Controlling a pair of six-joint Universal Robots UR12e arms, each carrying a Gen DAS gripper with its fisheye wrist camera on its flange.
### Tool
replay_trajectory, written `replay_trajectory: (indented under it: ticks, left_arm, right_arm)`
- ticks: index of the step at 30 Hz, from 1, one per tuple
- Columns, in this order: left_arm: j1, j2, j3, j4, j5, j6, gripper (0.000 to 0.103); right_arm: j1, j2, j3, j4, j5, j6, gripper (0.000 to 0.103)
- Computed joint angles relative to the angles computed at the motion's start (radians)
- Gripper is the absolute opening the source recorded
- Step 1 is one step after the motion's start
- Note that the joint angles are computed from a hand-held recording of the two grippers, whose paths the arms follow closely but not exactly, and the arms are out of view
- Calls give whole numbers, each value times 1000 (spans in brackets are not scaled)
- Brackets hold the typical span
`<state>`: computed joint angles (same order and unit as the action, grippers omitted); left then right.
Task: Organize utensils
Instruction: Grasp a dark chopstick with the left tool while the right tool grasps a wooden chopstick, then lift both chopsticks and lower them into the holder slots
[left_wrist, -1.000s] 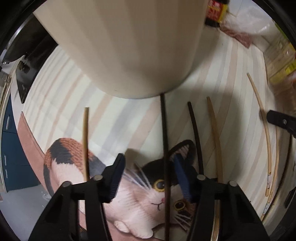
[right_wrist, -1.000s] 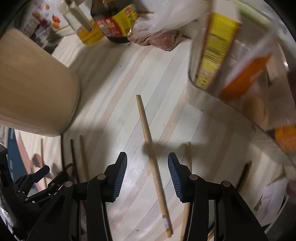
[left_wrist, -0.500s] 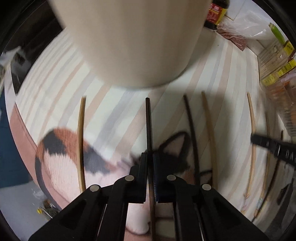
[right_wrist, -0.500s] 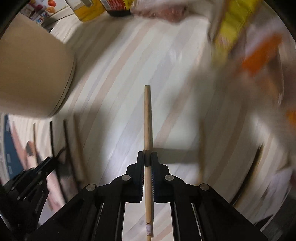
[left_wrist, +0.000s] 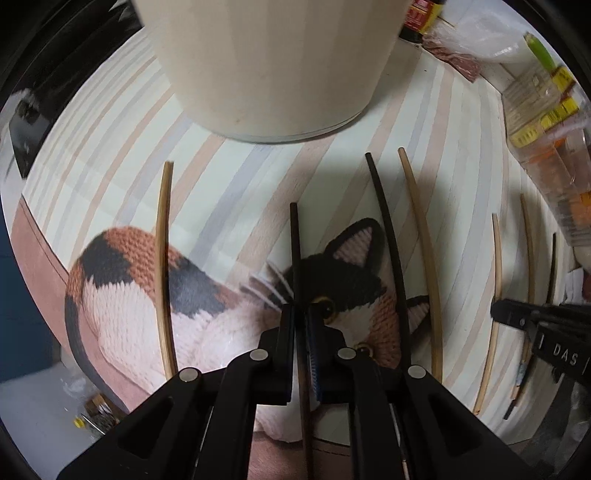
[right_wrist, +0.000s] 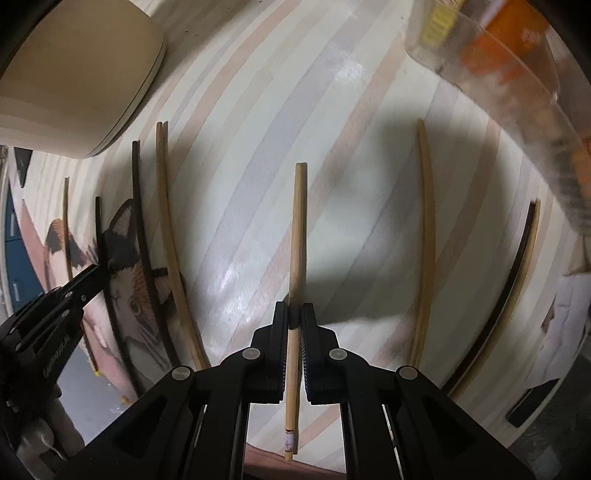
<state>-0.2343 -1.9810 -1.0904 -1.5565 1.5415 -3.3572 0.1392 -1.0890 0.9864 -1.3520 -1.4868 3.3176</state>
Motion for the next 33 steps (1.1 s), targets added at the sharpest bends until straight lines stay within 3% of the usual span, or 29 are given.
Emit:
replay_trajectory:
  ticks: [6,10,15,20,33]
  left_arm:
    - [-15,-17,18,1,28,2,7]
    - [-25,-51,83,-23,33,-10,4]
    - [-17,-9,47,3,31,-6,3]
    - [-13,24,32,69,-1,6,3]
    - [9,97,18,223,-24,12,3]
  right_arm:
    - [31,56,-99,33,-66,68,8]
    - [59,34,-60,-31,-138,72,7]
    - [42,-54,67,-143,-68,123,7]
    - [35,-119,126,-240,-37,157,7]
    - [12,-202,162,-453,27,166,7]
